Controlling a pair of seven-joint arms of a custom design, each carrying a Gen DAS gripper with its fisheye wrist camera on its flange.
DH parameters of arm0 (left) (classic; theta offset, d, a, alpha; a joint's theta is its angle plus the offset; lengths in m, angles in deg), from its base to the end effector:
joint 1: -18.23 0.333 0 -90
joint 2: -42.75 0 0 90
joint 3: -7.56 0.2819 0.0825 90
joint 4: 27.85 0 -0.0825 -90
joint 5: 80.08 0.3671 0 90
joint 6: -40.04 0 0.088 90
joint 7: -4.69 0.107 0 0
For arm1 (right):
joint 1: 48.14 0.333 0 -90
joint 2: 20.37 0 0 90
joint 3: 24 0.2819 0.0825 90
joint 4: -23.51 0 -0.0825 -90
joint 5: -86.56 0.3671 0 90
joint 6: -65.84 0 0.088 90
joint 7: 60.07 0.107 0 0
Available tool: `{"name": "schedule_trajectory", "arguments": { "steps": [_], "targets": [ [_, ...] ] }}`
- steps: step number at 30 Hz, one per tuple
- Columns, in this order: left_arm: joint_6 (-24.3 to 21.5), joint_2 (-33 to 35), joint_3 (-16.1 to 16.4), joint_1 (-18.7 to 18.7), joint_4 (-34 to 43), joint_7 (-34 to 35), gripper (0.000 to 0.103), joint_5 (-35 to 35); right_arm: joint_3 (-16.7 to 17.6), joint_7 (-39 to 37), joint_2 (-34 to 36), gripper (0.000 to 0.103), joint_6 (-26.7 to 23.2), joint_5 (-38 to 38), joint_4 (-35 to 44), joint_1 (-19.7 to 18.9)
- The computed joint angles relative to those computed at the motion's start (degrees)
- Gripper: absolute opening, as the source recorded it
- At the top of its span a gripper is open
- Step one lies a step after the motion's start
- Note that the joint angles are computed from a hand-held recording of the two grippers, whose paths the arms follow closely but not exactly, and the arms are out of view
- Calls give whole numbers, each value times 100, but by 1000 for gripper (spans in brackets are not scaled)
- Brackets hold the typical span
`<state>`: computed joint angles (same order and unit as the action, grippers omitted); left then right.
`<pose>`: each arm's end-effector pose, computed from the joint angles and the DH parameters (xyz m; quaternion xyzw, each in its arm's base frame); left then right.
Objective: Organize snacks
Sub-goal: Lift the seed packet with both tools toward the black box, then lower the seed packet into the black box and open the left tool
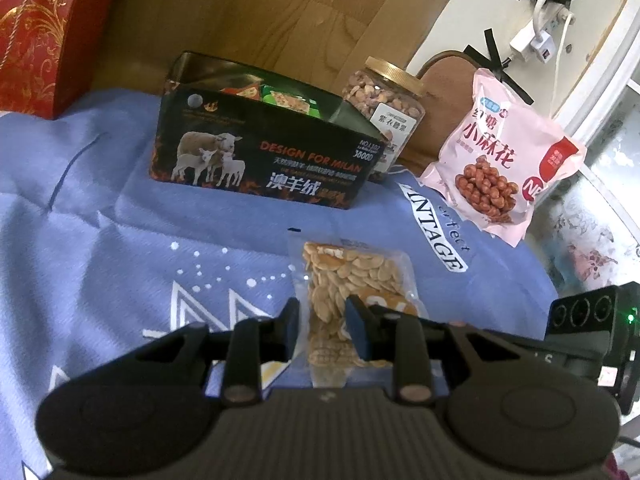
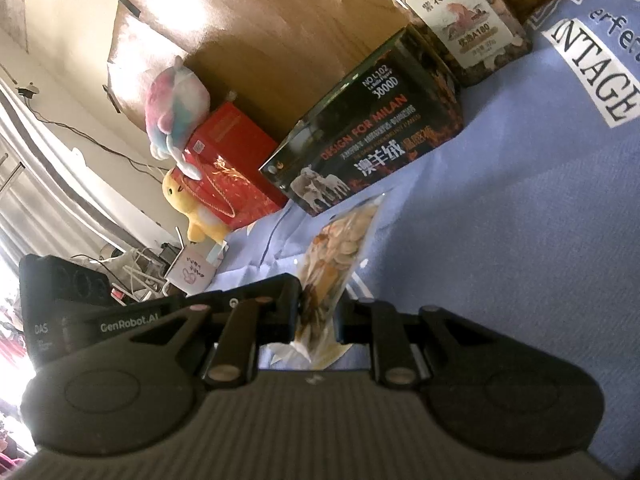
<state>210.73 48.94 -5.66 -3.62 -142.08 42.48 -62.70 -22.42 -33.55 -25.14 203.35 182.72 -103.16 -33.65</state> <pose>0.4877 -0.3621 0.4884 -0.6499 0.6272 -0.4207 0.0849 0.5090 0.1544 0.4244 -0.6165 0.5336 0.1226 0.5658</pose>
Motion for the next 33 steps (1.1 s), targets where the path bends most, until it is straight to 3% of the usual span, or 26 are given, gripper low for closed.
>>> {"name": "schedule_trajectory", "arguments": {
  "steps": [15,22,25,28,33],
  "targets": [
    [52,-5,-13,12,-39,33,26,-52,0,-35,-1,21,29,-104,16,4],
    [75,-57,-285,262,74,1184,26,-1237,21,-241,-126,21,149,18,60,34],
    [-17,98,-217,298,539,1493,26,-1425,55,-311,14,21,329,-151,508,76],
    [-190,522,129,146,1336,1238,27,-803,100,-123,476,21,492,-492,1329,86],
    [-1057,1749,615,-96,3324,994,27,5,307,375,1762,21,786,-1291,3087,-14]
  ]
}}
